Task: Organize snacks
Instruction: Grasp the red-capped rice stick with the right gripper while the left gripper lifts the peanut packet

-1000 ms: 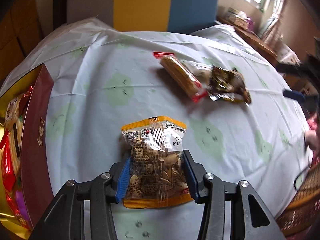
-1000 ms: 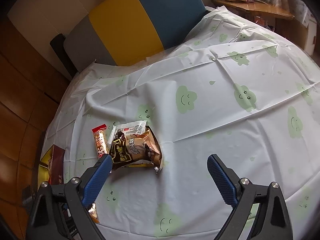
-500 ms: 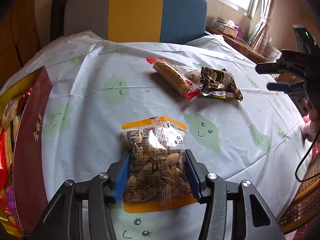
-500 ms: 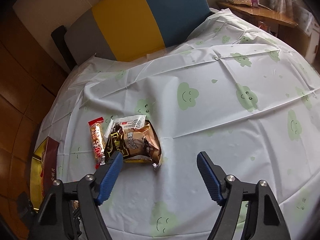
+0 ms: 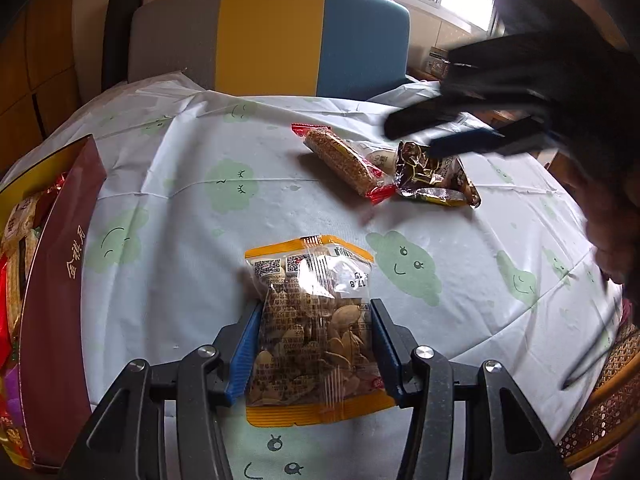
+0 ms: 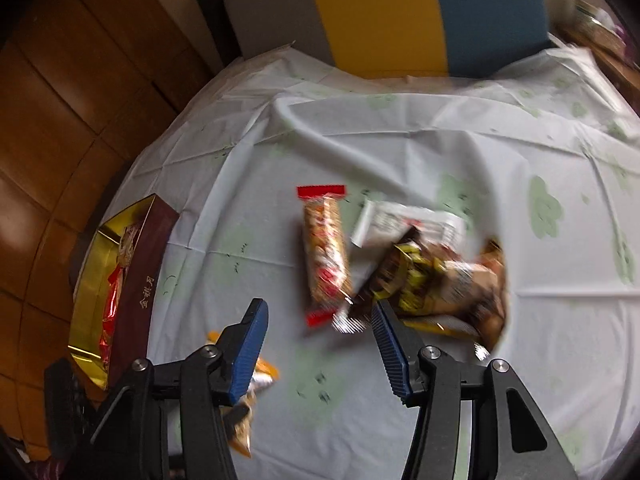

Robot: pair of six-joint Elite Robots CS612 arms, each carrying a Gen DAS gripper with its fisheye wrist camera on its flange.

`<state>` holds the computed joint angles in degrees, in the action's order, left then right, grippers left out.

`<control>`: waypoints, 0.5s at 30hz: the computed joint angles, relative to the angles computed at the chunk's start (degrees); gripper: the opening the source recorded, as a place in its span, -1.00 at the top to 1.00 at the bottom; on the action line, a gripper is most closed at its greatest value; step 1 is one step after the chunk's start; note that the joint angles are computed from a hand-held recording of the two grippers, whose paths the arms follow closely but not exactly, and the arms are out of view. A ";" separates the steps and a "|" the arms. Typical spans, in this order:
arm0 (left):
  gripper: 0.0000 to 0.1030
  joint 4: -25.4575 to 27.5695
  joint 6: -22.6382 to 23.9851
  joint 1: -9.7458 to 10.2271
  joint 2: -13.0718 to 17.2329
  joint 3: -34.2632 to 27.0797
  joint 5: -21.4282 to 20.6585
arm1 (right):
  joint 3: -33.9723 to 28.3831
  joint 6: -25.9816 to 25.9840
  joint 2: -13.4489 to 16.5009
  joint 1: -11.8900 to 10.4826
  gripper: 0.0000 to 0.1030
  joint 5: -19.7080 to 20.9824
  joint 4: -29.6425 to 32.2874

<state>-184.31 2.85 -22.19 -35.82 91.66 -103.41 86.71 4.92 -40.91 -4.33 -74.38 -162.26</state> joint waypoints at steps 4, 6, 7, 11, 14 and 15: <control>-0.04 -0.25 -0.39 0.16 0.14 -0.13 -0.77 | -6.41 -2.71 3.15 1.88 -0.08 -6.56 5.79; -0.04 -0.58 -0.49 0.19 0.20 -0.10 -0.99 | -9.14 -4.46 4.50 2.56 -0.07 -9.33 8.90; -0.05 -0.76 -0.52 0.19 0.22 -0.07 -1.05 | -10.25 -5.21 5.11 2.92 -0.07 -10.96 10.24; -0.05 -1.73 -0.68 0.21 0.35 0.15 -1.32 | -13.06 -6.61 6.93 3.50 0.40 -13.58 14.73; -0.06 -2.17 -0.74 0.27 0.40 0.27 -1.62 | -11.46 -7.52 5.97 3.28 0.41 -11.34 13.49; -0.06 -2.29 -0.79 0.28 0.40 0.33 -1.67 | -10.54 -8.53 5.40 3.32 0.41 -10.79 12.67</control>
<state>-186.59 2.06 -21.91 -35.43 91.98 -105.08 76.18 -3.61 -35.51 -1.01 -85.16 -149.59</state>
